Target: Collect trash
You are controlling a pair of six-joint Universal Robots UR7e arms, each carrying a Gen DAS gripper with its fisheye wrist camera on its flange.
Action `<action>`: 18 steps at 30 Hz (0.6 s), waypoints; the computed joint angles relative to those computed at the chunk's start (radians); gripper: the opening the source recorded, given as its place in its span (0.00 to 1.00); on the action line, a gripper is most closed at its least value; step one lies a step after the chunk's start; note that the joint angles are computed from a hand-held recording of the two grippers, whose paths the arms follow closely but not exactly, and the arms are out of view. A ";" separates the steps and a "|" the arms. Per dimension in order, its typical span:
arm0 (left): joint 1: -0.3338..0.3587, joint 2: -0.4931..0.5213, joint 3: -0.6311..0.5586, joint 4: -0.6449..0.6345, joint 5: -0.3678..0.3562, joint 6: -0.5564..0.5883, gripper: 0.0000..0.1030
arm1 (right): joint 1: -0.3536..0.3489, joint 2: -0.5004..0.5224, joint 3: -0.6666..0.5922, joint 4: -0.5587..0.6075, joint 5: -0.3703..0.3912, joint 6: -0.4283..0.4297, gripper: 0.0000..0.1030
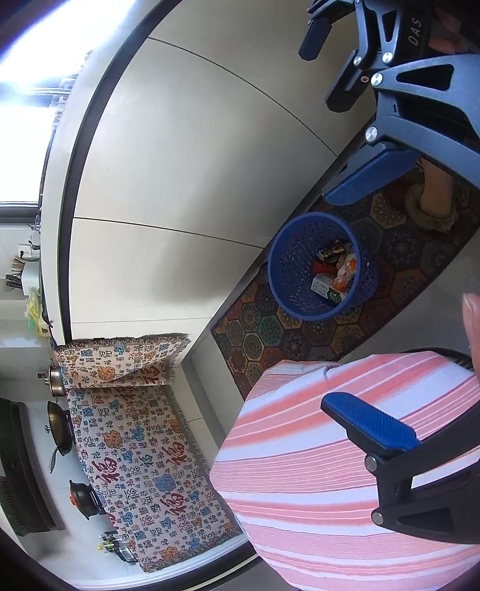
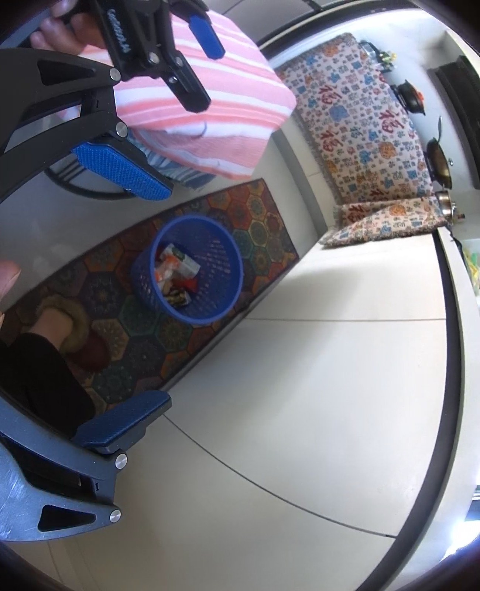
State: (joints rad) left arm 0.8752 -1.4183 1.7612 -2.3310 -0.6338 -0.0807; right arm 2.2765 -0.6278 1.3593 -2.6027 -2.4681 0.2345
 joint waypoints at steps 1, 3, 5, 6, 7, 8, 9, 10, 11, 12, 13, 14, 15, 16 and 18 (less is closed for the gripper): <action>0.000 0.001 -0.002 0.003 0.003 -0.001 1.00 | 0.000 -0.001 0.002 -0.001 0.007 -0.001 1.00; 0.002 0.001 -0.005 0.013 0.002 -0.009 1.00 | 0.002 -0.001 0.004 -0.004 0.016 -0.003 1.00; 0.002 0.000 -0.005 0.014 0.006 -0.012 1.00 | 0.003 -0.002 0.007 -0.007 0.029 -0.002 1.00; 0.001 0.001 -0.004 0.012 0.008 -0.010 1.00 | 0.003 -0.002 0.006 -0.006 0.032 -0.002 1.00; -0.001 0.000 -0.003 0.011 0.013 -0.008 1.00 | 0.003 -0.002 0.006 -0.005 0.034 -0.001 1.00; -0.002 0.001 -0.002 0.007 0.017 -0.007 1.00 | 0.004 -0.002 0.006 -0.005 0.036 0.000 1.00; -0.003 0.001 -0.001 0.005 0.021 -0.006 1.00 | 0.004 -0.004 0.008 -0.005 0.041 0.000 1.00; -0.004 0.000 0.001 0.003 0.020 -0.006 1.00 | 0.004 -0.004 0.009 -0.004 0.045 0.001 1.00; -0.004 -0.002 0.002 0.001 0.019 -0.007 1.00 | 0.006 -0.003 0.006 0.000 0.045 0.003 1.00; -0.003 -0.002 0.001 0.002 0.017 -0.007 1.00 | 0.008 -0.002 0.004 0.003 0.045 0.004 1.00; -0.002 -0.003 -0.001 0.004 0.016 -0.007 1.00 | 0.009 -0.002 0.003 0.007 0.045 0.007 1.00; -0.002 -0.004 -0.001 0.004 0.016 -0.007 1.00 | 0.009 -0.001 0.000 0.010 0.045 0.008 1.00; -0.002 -0.003 -0.002 0.005 0.016 -0.007 1.00 | 0.011 0.001 -0.004 0.017 0.043 0.012 1.00; -0.002 -0.004 -0.002 0.007 0.014 -0.008 1.00 | 0.012 0.002 -0.007 0.023 0.041 0.018 1.00; -0.001 -0.005 -0.003 0.010 0.013 -0.009 1.00 | 0.014 0.003 -0.012 0.034 0.041 0.026 1.00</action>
State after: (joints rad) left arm 0.8738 -1.4237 1.7581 -2.3211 -0.6207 -0.0900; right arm 2.2901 -0.6251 1.3473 -2.5683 -2.4266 0.2608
